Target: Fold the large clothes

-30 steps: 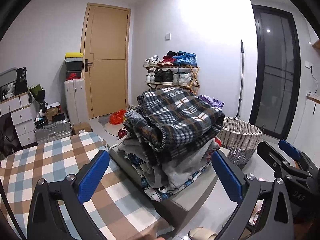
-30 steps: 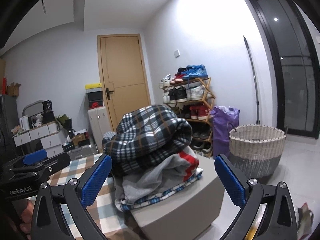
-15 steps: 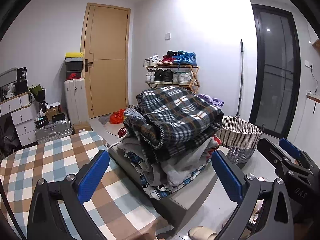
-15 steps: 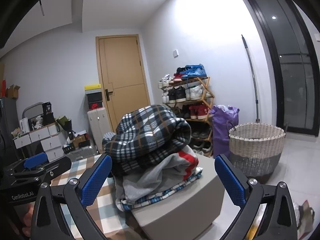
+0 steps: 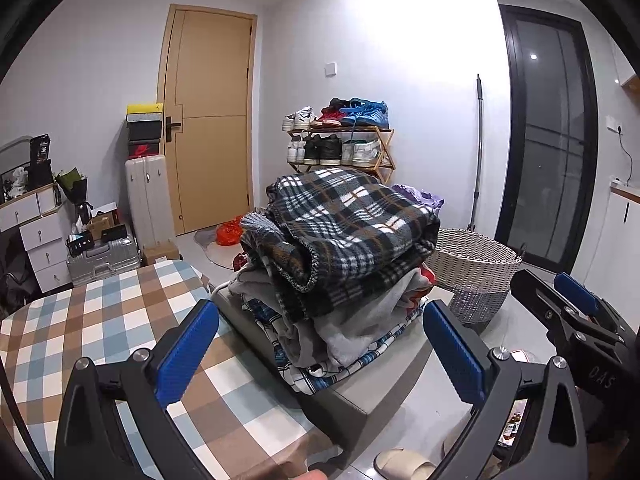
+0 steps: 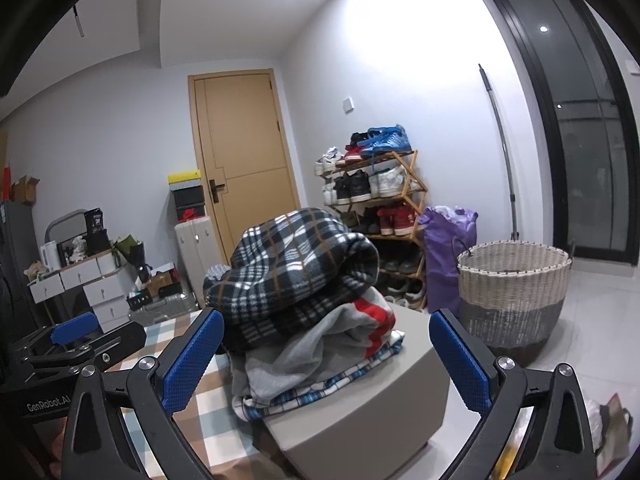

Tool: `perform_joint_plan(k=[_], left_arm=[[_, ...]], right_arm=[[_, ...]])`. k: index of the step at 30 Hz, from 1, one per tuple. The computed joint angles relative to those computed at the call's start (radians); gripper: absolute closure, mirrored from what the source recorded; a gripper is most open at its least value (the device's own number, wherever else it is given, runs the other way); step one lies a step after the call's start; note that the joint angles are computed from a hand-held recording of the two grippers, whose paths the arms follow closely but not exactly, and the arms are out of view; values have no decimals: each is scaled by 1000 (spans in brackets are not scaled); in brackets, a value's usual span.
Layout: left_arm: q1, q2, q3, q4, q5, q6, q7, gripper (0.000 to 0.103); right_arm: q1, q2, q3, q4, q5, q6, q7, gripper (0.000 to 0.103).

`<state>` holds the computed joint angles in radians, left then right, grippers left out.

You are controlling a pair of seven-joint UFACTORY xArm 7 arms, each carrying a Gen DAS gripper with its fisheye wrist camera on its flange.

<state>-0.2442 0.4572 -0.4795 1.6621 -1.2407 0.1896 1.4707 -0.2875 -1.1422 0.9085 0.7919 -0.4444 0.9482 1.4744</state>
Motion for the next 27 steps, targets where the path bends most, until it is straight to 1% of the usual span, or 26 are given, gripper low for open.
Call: perform_joint_plan(k=[3, 10, 15, 20, 27], left_arm=[[4, -5, -6, -5, -14, -1, 16, 3], [-6, -7, 2, -7, -12, -3, 10, 3], [-14, -8, 11, -9, 7, -3, -15, 3], [-10, -6, 7, -10, 18, 4, -29, 3], [-13, 4, 2, -6, 51, -8, -56, 3]], right_arm=[[2, 2, -3, -3, -2, -5, 1, 0], [0, 7, 5, 6, 0, 0, 5, 0], [-6, 11, 16, 14, 2, 3, 9, 0], [-7, 11, 18, 13, 6, 0, 13, 0], [-4, 13, 22, 15, 12, 7, 20, 0]])
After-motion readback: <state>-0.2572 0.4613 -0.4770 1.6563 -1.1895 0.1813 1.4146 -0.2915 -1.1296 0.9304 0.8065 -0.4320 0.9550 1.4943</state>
